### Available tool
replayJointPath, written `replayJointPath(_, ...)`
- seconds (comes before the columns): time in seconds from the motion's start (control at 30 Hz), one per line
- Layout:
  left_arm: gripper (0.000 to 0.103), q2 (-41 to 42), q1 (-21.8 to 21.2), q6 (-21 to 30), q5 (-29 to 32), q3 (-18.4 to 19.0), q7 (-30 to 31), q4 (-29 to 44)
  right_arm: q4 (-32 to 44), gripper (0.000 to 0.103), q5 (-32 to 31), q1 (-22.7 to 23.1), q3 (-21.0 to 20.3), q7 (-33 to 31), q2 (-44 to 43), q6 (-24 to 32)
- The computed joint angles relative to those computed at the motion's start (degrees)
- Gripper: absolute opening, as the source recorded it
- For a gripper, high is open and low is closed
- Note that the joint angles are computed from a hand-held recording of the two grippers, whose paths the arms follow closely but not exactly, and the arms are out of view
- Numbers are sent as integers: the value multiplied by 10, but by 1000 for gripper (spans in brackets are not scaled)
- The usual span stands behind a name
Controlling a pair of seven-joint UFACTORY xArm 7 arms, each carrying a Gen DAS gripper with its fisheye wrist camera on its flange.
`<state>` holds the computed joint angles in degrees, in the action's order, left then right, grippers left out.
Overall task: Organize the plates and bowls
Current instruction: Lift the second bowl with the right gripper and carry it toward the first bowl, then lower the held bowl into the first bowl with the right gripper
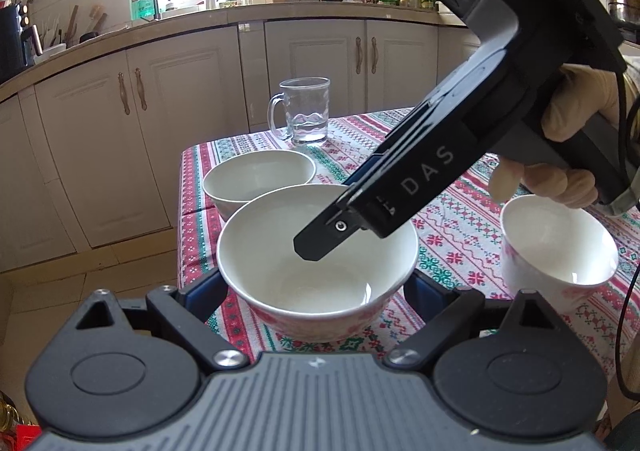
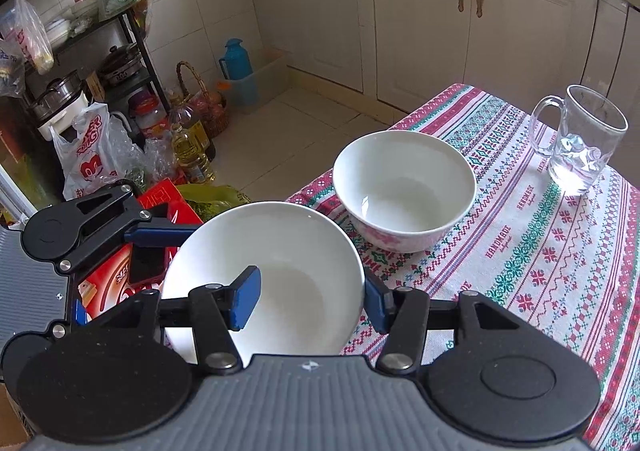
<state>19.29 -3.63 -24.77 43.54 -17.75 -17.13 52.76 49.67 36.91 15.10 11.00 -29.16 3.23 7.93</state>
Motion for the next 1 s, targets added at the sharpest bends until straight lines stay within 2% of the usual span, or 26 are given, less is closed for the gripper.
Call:
replayJointPath(0.17,94,-18,17,7,37,-20,-31,-9,-31,60,34,11,-5,-20,-36,-7)
replayJointPath(0.4,94,-47,23,17,116,-32,-108,-13,-95,60,47,59,-45,-23,-110,-21)
replayJointPath(0.63,94,-73,6,19,199,-21,-197,-11,-159,61,2,94,-81,21,-182,-31)
replayJointPath(0.83,94,-92,-37,9,218,10,-218,-15,-211,61,-49,105,-98,69,-244,-41)
replayJointPath(1.0,94,-95,-68,9,232,24,-229,-5,-249,61,-94,88,-92,118,-290,-46)
